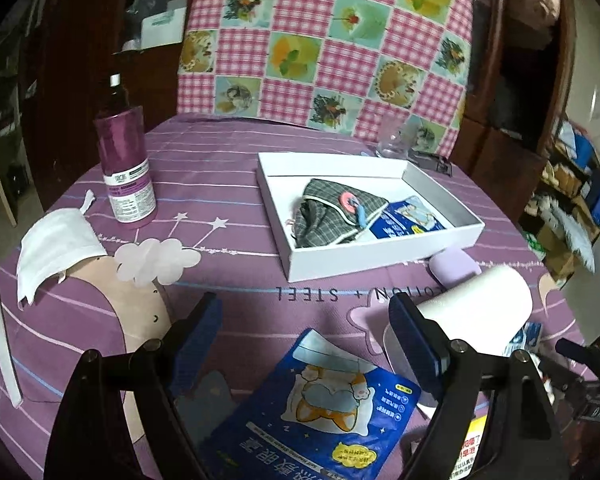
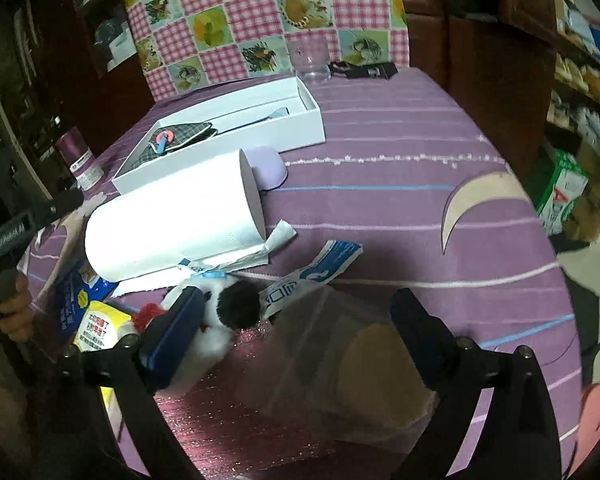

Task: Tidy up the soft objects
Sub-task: 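Lift both grippers out of the white box, then close the right gripper around the white plush toy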

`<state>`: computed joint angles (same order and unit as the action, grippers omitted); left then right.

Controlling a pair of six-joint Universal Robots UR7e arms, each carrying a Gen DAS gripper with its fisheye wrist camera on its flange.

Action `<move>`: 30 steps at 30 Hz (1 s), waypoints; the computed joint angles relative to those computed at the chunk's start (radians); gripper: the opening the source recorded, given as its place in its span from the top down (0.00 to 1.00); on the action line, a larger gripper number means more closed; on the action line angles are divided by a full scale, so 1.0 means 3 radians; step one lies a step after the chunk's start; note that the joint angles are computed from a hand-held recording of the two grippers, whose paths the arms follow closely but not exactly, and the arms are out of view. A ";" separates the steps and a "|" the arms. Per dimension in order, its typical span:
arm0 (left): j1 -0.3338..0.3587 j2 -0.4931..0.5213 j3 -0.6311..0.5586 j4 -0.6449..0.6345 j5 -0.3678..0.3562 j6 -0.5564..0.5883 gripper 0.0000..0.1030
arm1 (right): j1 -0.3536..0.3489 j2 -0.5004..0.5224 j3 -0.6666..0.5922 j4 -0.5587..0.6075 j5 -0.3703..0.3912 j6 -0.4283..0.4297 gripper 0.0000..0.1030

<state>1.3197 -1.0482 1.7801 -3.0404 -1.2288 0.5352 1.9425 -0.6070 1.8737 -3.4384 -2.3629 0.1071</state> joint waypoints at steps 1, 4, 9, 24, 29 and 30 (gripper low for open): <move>-0.0007 0.0000 0.0009 0.0014 0.0008 0.0020 0.17 | -0.0019 -0.0017 0.0025 0.0004 0.0038 0.0072 0.05; -0.0019 -0.0001 0.0030 0.0057 0.0021 0.0050 0.17 | -0.0066 -0.0060 0.0091 -0.0028 0.0124 0.0221 0.03; -0.0038 -0.0002 0.0060 0.0067 0.0048 0.0094 0.17 | -0.0058 -0.0053 0.0086 -0.0012 0.0073 0.0289 0.00; -0.0034 0.0009 0.0029 0.0150 0.0078 0.0044 0.17 | -0.0062 -0.0045 0.0077 -0.0023 0.0063 0.0307 0.00; -0.0042 0.0001 0.0052 0.0134 0.0075 0.0074 0.17 | -0.0063 -0.0043 0.0072 -0.0022 0.0057 0.0308 0.00; -0.0043 -0.0001 0.0057 0.0128 0.0072 0.0084 0.17 | -0.0063 -0.0044 0.0076 -0.0039 0.0070 0.0305 0.00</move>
